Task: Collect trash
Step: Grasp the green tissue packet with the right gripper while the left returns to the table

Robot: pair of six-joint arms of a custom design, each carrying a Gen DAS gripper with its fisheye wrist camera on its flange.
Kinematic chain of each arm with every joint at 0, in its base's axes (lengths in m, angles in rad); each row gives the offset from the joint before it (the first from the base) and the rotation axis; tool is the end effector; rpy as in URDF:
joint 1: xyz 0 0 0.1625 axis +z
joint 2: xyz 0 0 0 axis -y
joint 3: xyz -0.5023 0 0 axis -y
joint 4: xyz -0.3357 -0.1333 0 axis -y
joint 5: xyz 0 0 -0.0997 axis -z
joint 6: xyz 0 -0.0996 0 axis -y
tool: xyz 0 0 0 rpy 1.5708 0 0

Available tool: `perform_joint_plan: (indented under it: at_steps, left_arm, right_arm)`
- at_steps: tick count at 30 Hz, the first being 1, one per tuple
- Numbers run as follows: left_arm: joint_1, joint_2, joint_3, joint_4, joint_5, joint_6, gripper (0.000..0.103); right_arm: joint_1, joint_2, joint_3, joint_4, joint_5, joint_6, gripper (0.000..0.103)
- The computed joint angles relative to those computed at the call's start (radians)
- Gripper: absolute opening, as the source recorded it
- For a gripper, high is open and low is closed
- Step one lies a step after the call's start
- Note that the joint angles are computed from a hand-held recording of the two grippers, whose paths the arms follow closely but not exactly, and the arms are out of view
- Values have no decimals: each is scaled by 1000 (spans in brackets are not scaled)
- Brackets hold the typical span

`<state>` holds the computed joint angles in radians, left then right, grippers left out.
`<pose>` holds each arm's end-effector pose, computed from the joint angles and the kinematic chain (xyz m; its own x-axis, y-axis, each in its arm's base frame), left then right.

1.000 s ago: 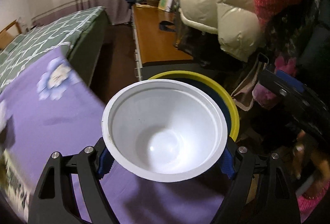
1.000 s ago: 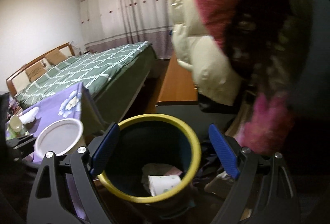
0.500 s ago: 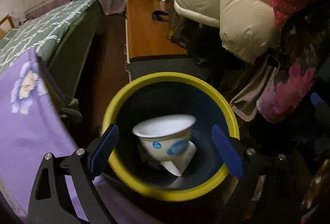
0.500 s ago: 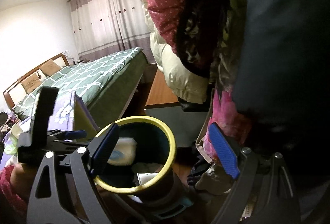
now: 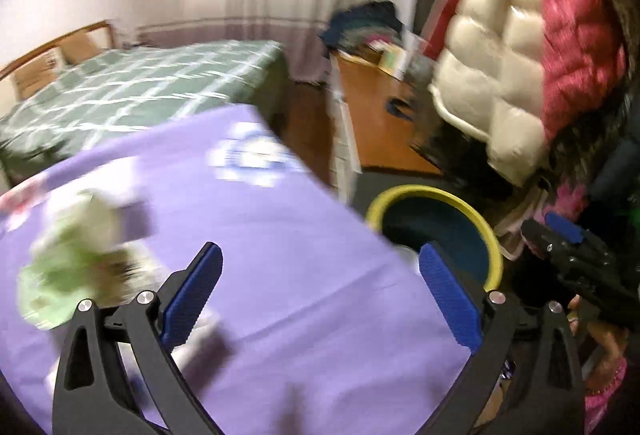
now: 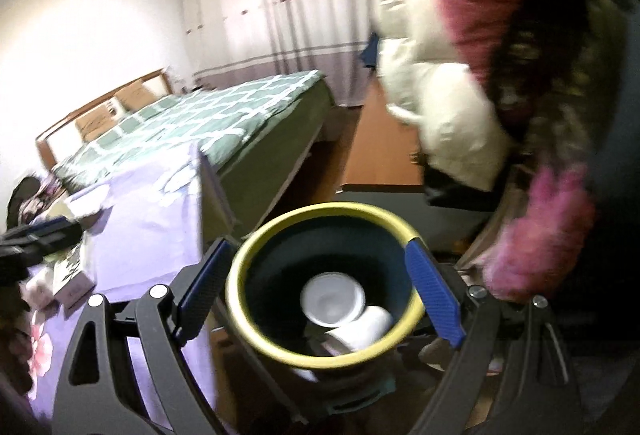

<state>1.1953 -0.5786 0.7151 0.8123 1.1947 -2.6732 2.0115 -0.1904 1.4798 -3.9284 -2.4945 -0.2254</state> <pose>-0.1082 -0.7378 0.2581 -0.7076 0.4681 -0.5294 0.6920 0.6105 -0.3851 0.3418 -0.5985 -0.0065 -0.7763 0.2683 0.5705 -0.3888 0.5085 -0.7683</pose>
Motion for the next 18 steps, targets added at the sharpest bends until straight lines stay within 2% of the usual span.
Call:
perform_joint_plan:
  at_steps: [6, 10, 13, 18]
  left_arm:
    - [71, -197, 176, -233, -125, 33, 98]
    - [125, -270, 225, -358, -199, 65, 98]
    - [168, -298, 234, -436, -244, 109, 98]
    - [236, -304, 212, -496, -269, 142, 98]
  right_arm:
    - [25, 72, -163, 214, 80, -9, 84]
    - [45, 132, -300, 345, 138, -30, 84]
    - [59, 178, -417, 455, 188, -40, 84]
    - [84, 272, -644, 646, 254, -67, 84]
